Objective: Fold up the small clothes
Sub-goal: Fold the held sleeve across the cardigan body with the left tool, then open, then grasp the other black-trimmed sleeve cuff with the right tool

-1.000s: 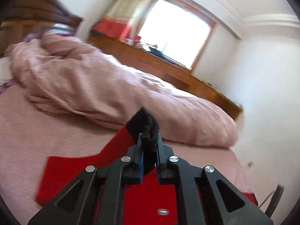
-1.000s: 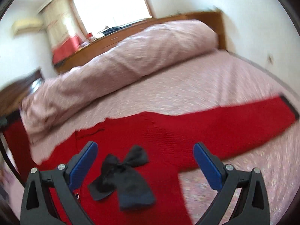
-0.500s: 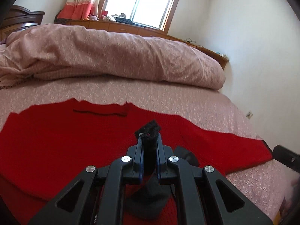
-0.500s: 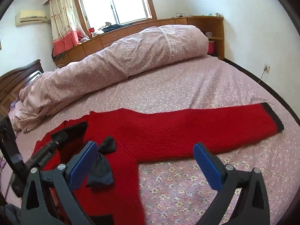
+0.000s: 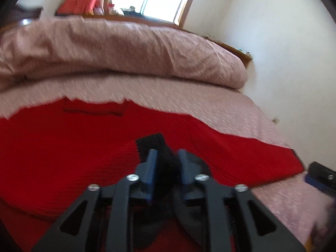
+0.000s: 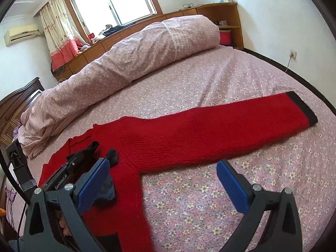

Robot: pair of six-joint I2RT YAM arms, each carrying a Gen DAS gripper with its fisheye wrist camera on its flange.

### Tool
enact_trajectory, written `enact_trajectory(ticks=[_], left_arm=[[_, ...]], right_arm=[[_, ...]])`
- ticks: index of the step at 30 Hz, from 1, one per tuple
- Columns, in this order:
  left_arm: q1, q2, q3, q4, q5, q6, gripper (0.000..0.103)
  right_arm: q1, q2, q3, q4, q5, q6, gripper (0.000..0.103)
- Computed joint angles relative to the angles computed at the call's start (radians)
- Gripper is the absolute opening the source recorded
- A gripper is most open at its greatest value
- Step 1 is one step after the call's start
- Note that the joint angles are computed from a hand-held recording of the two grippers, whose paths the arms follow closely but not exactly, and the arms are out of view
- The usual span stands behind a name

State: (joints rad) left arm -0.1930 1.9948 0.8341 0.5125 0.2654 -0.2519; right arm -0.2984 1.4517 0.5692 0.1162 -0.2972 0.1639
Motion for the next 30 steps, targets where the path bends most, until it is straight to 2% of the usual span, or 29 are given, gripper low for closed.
enact_trajectory(ticks=[1,2,7,11,14,18,21,26,28,30], left_arm=[[0.006,0.004,0.000,-0.003,0.031,-0.007,0.031],[0.009,0.006,-0.002,-0.010,0.061,-0.018,0.032],[-0.001,-0.019,-0.009,-0.093,0.096,-0.004,0.032],[0.033,-0.094,-0.038,-0.138,0.110,-0.014,0.033],[0.085,-0.164,-0.027,-0.223,0.099,0.026,0.034],[0.227,-0.225,0.037,-0.404,0.105,0.136,0.036],[0.365,-0.233,0.081,-0.486,0.121,0.229,0.037],[0.572,-0.186,0.084,-0.446,0.083,0.368,0.042],[0.639,-0.141,0.087,-0.405,0.085,0.364,0.043],[0.667,-0.091,0.139,-0.448,0.101,0.321,0.043]], right_arm=[[-0.002,0.002,0.000,0.000,-0.002,0.000,0.103],[-0.009,0.006,0.001,-0.001,-0.010,-0.002,0.103],[-0.073,0.032,0.014,-0.021,-0.072,-0.023,0.103],[-0.216,0.058,0.039,-0.042,-0.171,-0.075,0.103],[-0.371,0.140,0.099,-0.066,-0.244,-0.074,0.103],[-0.620,0.357,0.266,-0.130,-0.468,-0.001,0.103],[-0.726,0.455,0.348,-0.137,-0.504,0.023,0.103],[-0.816,0.632,0.484,-0.101,-0.634,0.102,0.103],[-0.810,0.698,0.537,-0.099,-0.648,0.125,0.103],[-0.796,0.736,0.561,-0.077,-0.641,0.157,0.103]])
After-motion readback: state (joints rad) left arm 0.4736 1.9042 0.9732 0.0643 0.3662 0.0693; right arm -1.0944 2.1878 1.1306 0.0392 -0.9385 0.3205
